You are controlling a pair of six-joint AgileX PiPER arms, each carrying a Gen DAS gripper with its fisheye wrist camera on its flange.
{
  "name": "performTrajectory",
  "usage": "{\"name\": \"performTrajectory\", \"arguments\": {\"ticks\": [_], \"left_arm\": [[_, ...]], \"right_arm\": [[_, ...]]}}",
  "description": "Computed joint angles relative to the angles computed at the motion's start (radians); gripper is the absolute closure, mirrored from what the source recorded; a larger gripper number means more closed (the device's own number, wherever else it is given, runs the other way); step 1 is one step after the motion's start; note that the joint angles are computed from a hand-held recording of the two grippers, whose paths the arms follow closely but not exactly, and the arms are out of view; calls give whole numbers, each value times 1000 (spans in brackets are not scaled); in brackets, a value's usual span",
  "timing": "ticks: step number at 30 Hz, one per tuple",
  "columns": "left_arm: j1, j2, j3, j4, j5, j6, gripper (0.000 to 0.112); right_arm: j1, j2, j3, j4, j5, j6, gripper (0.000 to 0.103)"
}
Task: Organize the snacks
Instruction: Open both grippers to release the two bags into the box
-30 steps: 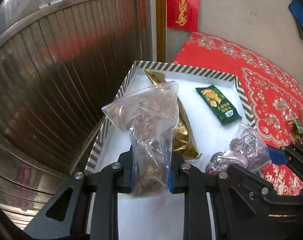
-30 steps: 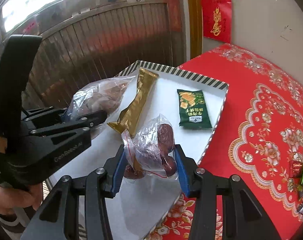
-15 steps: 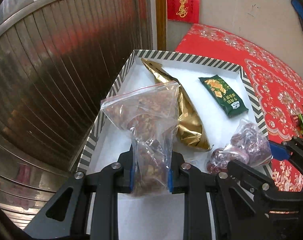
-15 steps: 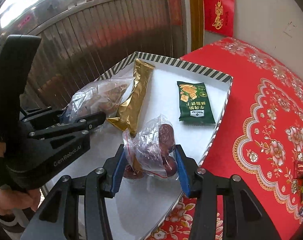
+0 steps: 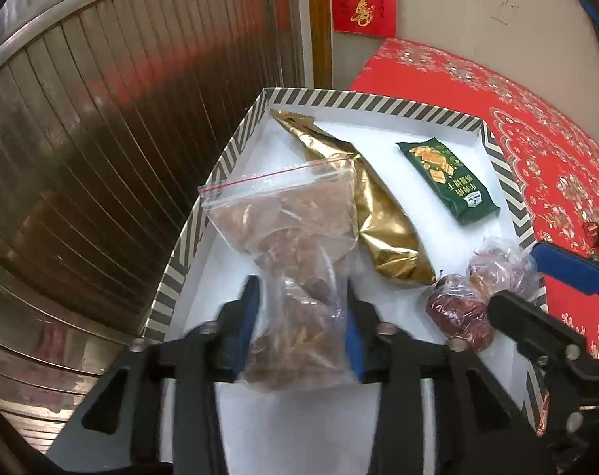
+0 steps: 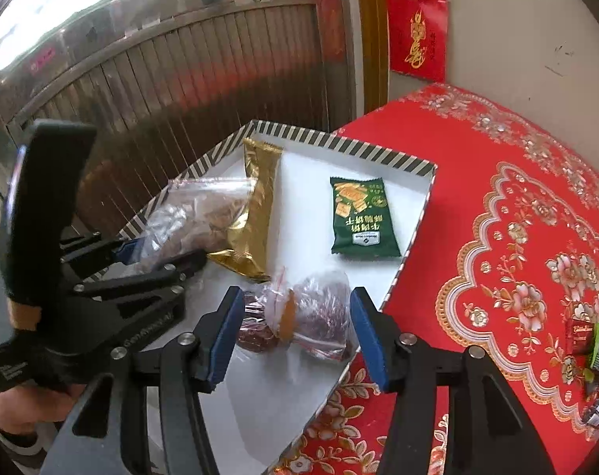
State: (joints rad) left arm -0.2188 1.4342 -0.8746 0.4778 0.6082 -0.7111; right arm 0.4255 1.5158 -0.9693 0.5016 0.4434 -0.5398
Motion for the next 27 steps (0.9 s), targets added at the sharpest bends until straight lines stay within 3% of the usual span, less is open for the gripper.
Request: {"name": "performTrajectory", "arguments": {"ticks": [3, 5, 14, 27], "left_arm": [[3, -18, 10, 8, -13, -12, 38], [-7, -28, 13, 31, -2, -33, 35], [-62, -108, 22, 108, 66, -135, 24], [-229, -156, -28, 178, 155, -271, 22]], "right_arm": [[-11, -13, 1, 23, 10, -22, 47], [-19, -28, 8, 46, 17, -46, 47], [-86, -108, 76, 227, 59, -225, 42], [-224, -197, 181, 339, 77, -346, 36]]}}
